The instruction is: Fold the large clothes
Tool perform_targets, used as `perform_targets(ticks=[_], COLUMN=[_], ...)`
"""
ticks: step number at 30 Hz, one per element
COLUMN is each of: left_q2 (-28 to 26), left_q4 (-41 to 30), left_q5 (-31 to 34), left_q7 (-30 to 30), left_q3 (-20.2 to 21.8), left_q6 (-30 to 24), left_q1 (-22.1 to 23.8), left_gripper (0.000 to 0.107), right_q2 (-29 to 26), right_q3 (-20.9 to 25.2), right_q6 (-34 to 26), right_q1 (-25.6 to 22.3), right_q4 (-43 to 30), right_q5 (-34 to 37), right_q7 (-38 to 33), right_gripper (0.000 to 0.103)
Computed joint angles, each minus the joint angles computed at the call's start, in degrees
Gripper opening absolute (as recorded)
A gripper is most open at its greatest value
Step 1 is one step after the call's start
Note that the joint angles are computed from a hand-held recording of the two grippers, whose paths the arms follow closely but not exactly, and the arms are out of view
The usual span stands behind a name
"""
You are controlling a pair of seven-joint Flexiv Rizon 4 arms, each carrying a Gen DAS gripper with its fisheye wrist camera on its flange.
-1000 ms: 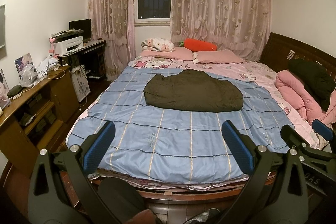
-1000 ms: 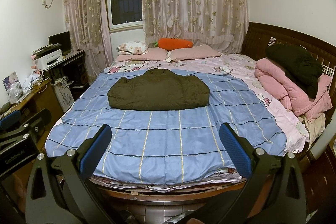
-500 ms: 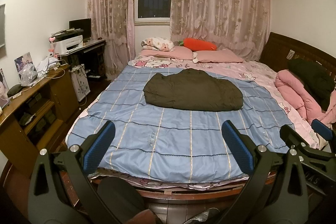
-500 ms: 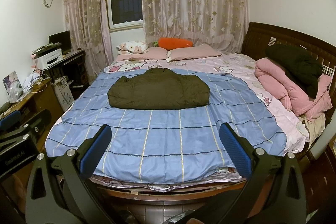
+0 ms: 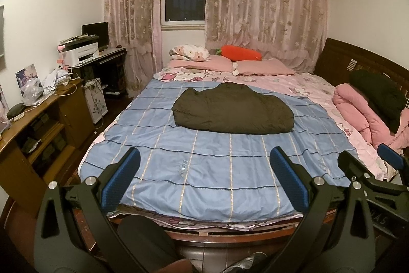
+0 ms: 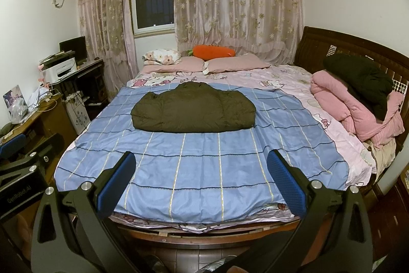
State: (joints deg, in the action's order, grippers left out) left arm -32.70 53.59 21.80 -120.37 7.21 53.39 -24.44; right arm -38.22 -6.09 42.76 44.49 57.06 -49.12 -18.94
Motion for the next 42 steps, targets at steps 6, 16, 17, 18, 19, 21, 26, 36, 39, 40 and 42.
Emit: perform_targets(ticks=[6, 16, 17, 18, 19, 21, 26, 36, 39, 40, 42], left_q2=[-0.14, 0.29, 0.28, 0.25, 0.35, 0.27, 0.06, 0.07, 0.08, -0.02, -0.30], left_q4=[0.29, 0.74, 0.70, 0.58, 0.67, 0.27, -0.40, -0.33, -0.07, 0.01, 0.14], left_q5=[0.10, 3.22, 3.24, 3.19, 3.32, 3.70, 3.82, 4.24, 3.81, 3.64, 3.11], left_q7=[-0.09, -2.79, -2.92, -3.00, -3.19, -4.32, -4.50, -4.10, -3.74, -3.53, -2.81], left_q3=[0.05, 1.37, 1.31, 1.25, 1.36, 1.72, 1.33, 1.19, 0.90, 0.80, 0.54], left_q6=[0.81, 1.37, 1.38, 1.23, 1.12, 0.48, -0.60, -0.80, -0.97, -0.94, -1.43], left_q1=[-0.18, -1.17, -1.16, -1.14, -1.14, -1.43, -1.12, -1.21, -0.92, -0.75, -0.43], left_gripper=[0.101, 0.101, 0.101, 0.101, 0.101, 0.101, 0.101, 0.101, 0.101, 0.101, 0.101], right_q2=[-0.08, -0.16, -0.14, -0.16, -0.13, -0.24, -0.32, -0.41, -0.28, -0.23, -0.27], right_q3=[0.01, -0.01, 0.00, 0.00, -0.06, -0.08, -0.01, 0.03, 0.29, 0.47, 0.83], right_q6=[-0.05, -0.32, -0.28, -0.31, -0.24, -0.33, -0.46, -0.44, 0.05, 0.27, 0.54], right_q1=[0.02, 0.07, 0.02, 0.05, 0.06, 0.10, 0.13, 0.16, -0.17, -0.37, -0.70], right_q4=[-0.16, -0.47, -0.44, -0.49, -0.45, -0.60, -0.79, -0.83, -0.26, 0.00, 0.36], right_q5=[0.14, 0.33, 0.36, 0.38, 0.30, 0.30, 0.55, 0.84, 1.26, 1.56, 2.24], right_q7=[-0.20, -0.48, -0.55, -0.54, -0.48, -0.51, -0.73, -0.81, -0.82, -0.89, -1.19], right_gripper=[0.102, 0.102, 0.102, 0.102, 0.102, 0.102, 0.102, 0.102, 0.102, 0.102, 0.102])
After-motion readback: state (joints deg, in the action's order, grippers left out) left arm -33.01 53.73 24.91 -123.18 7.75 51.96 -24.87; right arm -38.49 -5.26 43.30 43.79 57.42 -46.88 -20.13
